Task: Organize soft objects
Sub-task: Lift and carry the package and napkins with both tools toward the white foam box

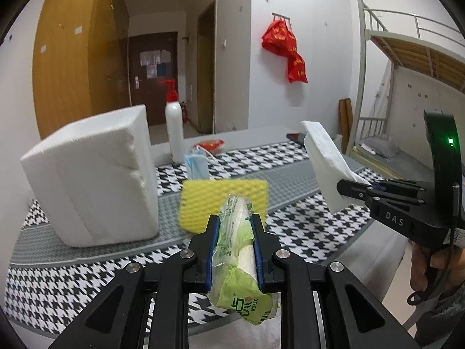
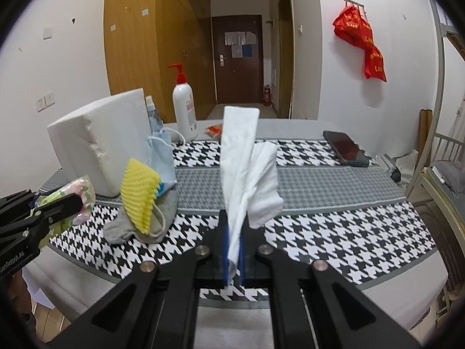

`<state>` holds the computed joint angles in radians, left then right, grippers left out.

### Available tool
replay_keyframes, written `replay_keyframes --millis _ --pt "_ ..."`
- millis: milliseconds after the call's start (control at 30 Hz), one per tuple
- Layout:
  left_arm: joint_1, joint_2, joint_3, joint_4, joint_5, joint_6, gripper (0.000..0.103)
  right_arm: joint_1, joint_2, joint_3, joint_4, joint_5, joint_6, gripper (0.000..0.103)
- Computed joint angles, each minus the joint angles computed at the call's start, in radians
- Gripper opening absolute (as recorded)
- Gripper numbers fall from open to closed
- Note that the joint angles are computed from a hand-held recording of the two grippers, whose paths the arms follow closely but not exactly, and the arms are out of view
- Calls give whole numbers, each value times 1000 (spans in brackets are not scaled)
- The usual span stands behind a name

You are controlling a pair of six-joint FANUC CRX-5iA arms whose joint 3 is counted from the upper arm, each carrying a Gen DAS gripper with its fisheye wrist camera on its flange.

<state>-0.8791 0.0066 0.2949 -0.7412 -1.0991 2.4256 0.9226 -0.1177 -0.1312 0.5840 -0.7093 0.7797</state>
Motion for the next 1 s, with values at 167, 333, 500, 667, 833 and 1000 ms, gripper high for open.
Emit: replay_keyframes --millis 167,333,500,667,833,1000 --pt "-9 -14 12 -44 -17 15 22 15 1 15 36 6 -18 7" --pt "-23 -32 14 -85 -44 32 22 27 10 36 36 17 -2 7" --pt "-30 -49 14 -115 -76 41 22 45 28 75 24 23 28 7" --pt "-37 -68 13 -151 -112 56 22 66 49 119 5 35 74 7" --pt "-48 -88 11 -188 -154 75 22 86 63 152 -20 48 121 7" --pt "-65 -103 9 -226 -194 96 22 106 79 191 -67 54 190 7"
